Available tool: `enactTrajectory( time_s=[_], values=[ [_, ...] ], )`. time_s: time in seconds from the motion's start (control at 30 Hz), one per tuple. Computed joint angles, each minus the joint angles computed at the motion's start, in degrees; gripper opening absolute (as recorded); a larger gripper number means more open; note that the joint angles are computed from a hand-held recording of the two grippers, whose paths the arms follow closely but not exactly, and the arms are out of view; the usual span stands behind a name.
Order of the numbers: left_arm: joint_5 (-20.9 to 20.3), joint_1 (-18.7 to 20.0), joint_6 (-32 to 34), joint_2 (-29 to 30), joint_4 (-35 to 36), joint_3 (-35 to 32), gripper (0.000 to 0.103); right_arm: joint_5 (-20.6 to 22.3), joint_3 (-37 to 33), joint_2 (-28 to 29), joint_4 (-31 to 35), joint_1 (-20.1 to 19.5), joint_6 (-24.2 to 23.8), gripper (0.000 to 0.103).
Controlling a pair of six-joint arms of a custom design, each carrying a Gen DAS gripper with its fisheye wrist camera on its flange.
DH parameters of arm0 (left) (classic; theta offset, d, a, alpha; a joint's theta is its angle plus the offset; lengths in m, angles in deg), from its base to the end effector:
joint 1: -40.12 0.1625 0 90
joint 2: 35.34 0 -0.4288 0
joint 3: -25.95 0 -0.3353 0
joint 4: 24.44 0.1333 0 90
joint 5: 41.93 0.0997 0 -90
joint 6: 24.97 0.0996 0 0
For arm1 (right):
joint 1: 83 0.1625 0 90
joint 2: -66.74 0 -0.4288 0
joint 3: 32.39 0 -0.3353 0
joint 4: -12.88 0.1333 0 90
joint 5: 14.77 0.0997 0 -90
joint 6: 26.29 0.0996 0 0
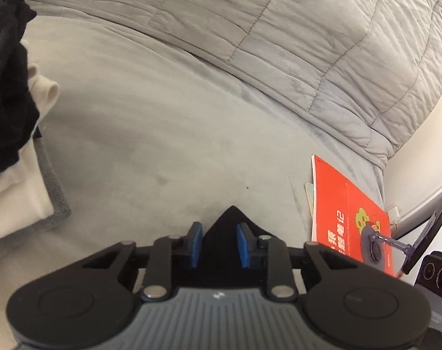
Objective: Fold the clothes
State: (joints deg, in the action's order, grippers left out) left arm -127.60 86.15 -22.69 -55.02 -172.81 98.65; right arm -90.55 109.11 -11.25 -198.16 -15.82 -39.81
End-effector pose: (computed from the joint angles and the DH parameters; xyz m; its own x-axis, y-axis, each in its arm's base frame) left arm -0.3944 -0.6116 -0.0505 -0.6945 0.7152 -0.0788 0.7195 0.6887 -0.0902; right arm 0.0005 -0.4057 0.3141 -0.9956 0.0641 0.0690 -0.0252 0.5244 -0.8511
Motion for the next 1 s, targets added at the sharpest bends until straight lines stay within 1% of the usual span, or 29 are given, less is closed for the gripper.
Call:
enactTrajectory(
  time_s=[0.03, 0.07, 0.1, 0.13, 0.17, 0.2, 0.23, 0.3, 0.4, 0.47, 0.57, 0.63, 0.7, 0.77, 0.83, 0.87, 0.93, 0.97, 1.0],
  values=[
    [-0.42, 0.13, -0.53, 0.09, -0.45, 0.09, 0.007, 0.15, -0.34, 0.70, -0.34, 0.27, 0.48, 0.047],
    [-0.73, 0.22, -1.08, 0.14, -1.61, 0.53, 0.004, 0.52, -0.44, 1.65, -1.79, 0.21, 1.52, 0.047],
    [-0.92, 0.27, -1.65, 0.15, -3.52, 1.29, 0.003, 0.90, -0.52, 2.64, -3.40, 0.10, 2.65, 0.041],
    [-1.10, 0.31, -2.22, 0.18, -5.42, 2.03, 0.002, 1.26, -0.62, 3.63, -5.00, 0.00, 3.80, 0.032],
    [-1.19, 0.26, -2.35, 0.18, -7.39, 2.83, 0.002, 0.97, -0.71, 4.52, -6.81, -0.07, 5.16, 0.026],
    [-1.20, 0.10, -1.98, 0.12, -9.44, 3.69, 0.002, 0.81, -0.80, 4.98, -8.02, -0.30, 6.67, 0.017],
    [-1.21, -0.06, -1.60, 0.09, -11.48, 4.52, 0.002, 0.81, -0.78, 5.14, -9.19, -0.49, 7.68, 0.015],
    [-1.49, -0.38, -0.89, 0.20, -15.10, 5.53, 0.002, 0.78, -0.75, 5.40, -11.51, -0.82, 9.55, 0.015],
    [-1.20, -0.95, -0.07, 0.82, -19.44, 5.71, 0.001, -3.55, -1.25, 8.16, -19.98, 1.35, 8.75, 0.014],
    [-0.72, -1.23, 0.28, 1.34, -21.99, 5.59, 0.001, -6.56, -1.92, 9.88, -23.69, 2.97, 6.97, 0.011],
    [-0.60, -1.18, 0.00, 2.20, -24.89, 5.41, 0.001, -12.92, -2.64, 13.42, -30.82, 5.74, 1.93, 0.011],
    [0.82, -1.32, 0.46, 2.96, -24.66, 5.28, 0.001, -16.52, -3.37, 14.35, -31.48, 6.99, -0.56, 0.011],
    [2.59, -1.49, 1.14, 3.82, -24.58, 5.31, 0.002, -20.19, -4.58, 14.51, -28.62, 7.72, -1.09, 0.011],
    [3.44, -1.45, 1.69, 4.69, -26.33, 5.96, 0.002, -21.21, -4.91, 14.14, -26.93, 7.76, -0.72, 0.011],
    [3.52, -1.42, 1.52, 4.99, -28.16, 6.38, 0.003, -23.61, -5.42, 14.95, -27.70, 8.81, -1.92, 0.011],
    [3.71, -1.48, 1.13, 5.05, -28.78, 6.44, 0.003, -23.87, -5.42, 15.17, -28.16, 8.94, -2.21, 0.012],
    [4.37, -1.83, 1.01, 5.02, -29.84, 6.62, 0.008, -24.08, -5.22, 15.56, -29.43, 9.04, -2.56, 0.020],
    [4.59, -2.00, 0.99, 4.95, -30.29, 6.71, 0.010, -24.84, -5.08, 16.01, -30.85, 9.34, -2.66, 0.022],
    [4.56, -2.13, 0.82, 4.81, -31.01, 6.94, 0.016, -25.76, -5.04, 16.55, -32.47, 9.77, -2.85, 0.030]
  ],
)
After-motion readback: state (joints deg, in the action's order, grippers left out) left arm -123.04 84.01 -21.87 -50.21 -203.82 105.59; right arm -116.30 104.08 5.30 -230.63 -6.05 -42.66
